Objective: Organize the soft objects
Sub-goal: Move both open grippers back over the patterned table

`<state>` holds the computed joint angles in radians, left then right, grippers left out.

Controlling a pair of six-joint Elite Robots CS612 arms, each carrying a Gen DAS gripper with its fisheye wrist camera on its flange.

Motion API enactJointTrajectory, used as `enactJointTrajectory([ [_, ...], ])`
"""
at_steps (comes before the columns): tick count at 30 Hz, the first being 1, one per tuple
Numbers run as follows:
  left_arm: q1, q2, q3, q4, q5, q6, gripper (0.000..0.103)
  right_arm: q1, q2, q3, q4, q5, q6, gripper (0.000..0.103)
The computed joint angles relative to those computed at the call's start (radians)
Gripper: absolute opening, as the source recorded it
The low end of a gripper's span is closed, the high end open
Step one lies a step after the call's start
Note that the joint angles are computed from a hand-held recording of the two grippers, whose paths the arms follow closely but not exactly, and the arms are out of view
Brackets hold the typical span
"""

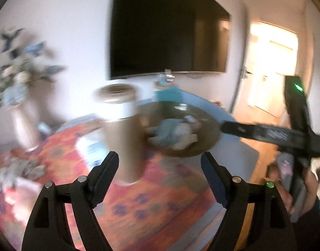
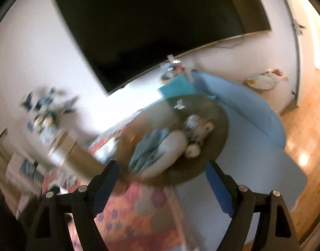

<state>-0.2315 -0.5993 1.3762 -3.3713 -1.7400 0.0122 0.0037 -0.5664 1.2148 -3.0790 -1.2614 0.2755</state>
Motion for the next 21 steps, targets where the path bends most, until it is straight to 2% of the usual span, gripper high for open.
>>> enactJointTrajectory([
  [5, 0.046, -0.018, 0.041, -0.02, 0.088, -0.03, 0.079, 0.035, -0.013, 0.033, -0.044, 0.106, -0.098, 0.083],
  [8, 0.073, -0.027, 0.063, -0.022, 0.171, -0.026, 0.08, 0.071, -0.013, 0.011, -0.01, 0.147, -0.177, 0.083],
  [11, 0.101, -0.015, 0.066, -0.025, 0.268, -0.035, 0.087, 0.111, 0.0, -0.028, 0.052, 0.188, -0.244, 0.088],
  [13, 0.118, -0.001, 0.063, -0.027, 0.333, -0.044, 0.088, 0.142, 0.022, -0.072, 0.109, 0.206, -0.28, 0.093],
  [16, 0.149, 0.042, 0.024, 0.013, 0.421, -0.068, 0.088, 0.199, 0.082, -0.189, 0.241, 0.153, -0.342, 0.093],
  [18, 0.165, 0.06, 0.0, 0.045, 0.444, -0.08, 0.088, 0.222, 0.131, -0.282, 0.337, 0.128, -0.339, 0.093],
  [21, 0.196, 0.087, -0.033, 0.078, 0.429, -0.135, 0.088, 0.243, 0.225, -0.458, 0.483, 0.123, -0.292, 0.093],
])
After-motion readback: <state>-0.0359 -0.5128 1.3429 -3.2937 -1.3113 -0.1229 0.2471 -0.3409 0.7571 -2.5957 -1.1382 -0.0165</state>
